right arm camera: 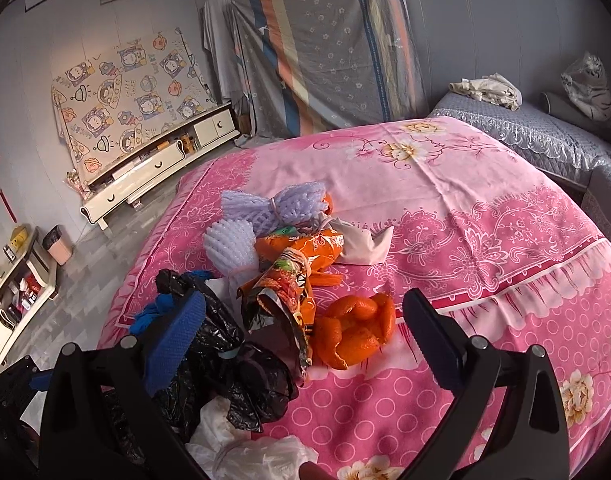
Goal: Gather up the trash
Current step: 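Grasp the black plastic bag with the left tool while the right tool grasps the orange wrapper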
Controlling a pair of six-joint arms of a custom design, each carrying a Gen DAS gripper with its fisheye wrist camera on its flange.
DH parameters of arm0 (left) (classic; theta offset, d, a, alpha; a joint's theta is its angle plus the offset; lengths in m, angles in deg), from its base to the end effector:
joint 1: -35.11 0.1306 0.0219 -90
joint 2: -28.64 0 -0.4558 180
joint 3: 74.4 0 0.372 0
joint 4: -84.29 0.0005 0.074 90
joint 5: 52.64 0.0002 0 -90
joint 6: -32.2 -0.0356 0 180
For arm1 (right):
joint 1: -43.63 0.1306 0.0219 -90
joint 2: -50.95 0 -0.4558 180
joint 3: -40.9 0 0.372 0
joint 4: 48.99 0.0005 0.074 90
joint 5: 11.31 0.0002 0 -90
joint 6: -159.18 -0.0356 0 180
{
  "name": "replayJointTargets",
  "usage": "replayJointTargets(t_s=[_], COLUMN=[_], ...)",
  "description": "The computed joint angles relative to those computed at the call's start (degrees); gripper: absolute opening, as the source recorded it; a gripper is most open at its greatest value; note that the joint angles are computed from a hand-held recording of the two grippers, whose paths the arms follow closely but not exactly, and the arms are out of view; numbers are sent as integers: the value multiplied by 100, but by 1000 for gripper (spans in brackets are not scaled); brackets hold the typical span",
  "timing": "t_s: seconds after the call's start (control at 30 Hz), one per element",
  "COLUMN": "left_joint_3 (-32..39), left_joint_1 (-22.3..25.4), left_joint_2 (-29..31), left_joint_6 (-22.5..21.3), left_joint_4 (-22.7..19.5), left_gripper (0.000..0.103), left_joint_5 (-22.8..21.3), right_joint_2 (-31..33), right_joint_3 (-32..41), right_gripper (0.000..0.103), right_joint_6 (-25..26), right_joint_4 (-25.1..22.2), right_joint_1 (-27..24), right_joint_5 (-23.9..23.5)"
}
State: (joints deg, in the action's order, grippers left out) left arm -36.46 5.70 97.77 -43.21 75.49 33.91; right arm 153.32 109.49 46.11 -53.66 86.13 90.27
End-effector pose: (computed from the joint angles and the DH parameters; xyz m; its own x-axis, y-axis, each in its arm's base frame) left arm 0.2286 -0.1270 0.2933 -0.6551 0.0807 -0.7512 0.2945 0.9429 -0.1556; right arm 0.3840 0.3415 0.3011 -0.6357 -0.0619 -0.7694 -0.3226 0.9268 0.1920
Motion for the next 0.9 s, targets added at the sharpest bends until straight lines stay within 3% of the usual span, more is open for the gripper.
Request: replayJointTargets(t_s=[0.43,0.73,0.9], left_joint_3=[59,158,139], left_joint_1=[-109,-2,90], left_joint_2=[409,820,938], left_joint_6=[26,94,151], left_joint_4=[83,64,203], left_gripper=[92,61,40], left_joint_5=[81,364,602], right_joint_2=[310,519,633], right_joint_3=[129,234,347], right_gripper=[73,61,38], right_joint_6=[-94,-216,-305], right_joint_4=[-27,48,27], right_joint_1=[-158,-296,-389], right_joint_5=[-321,-954,-1427])
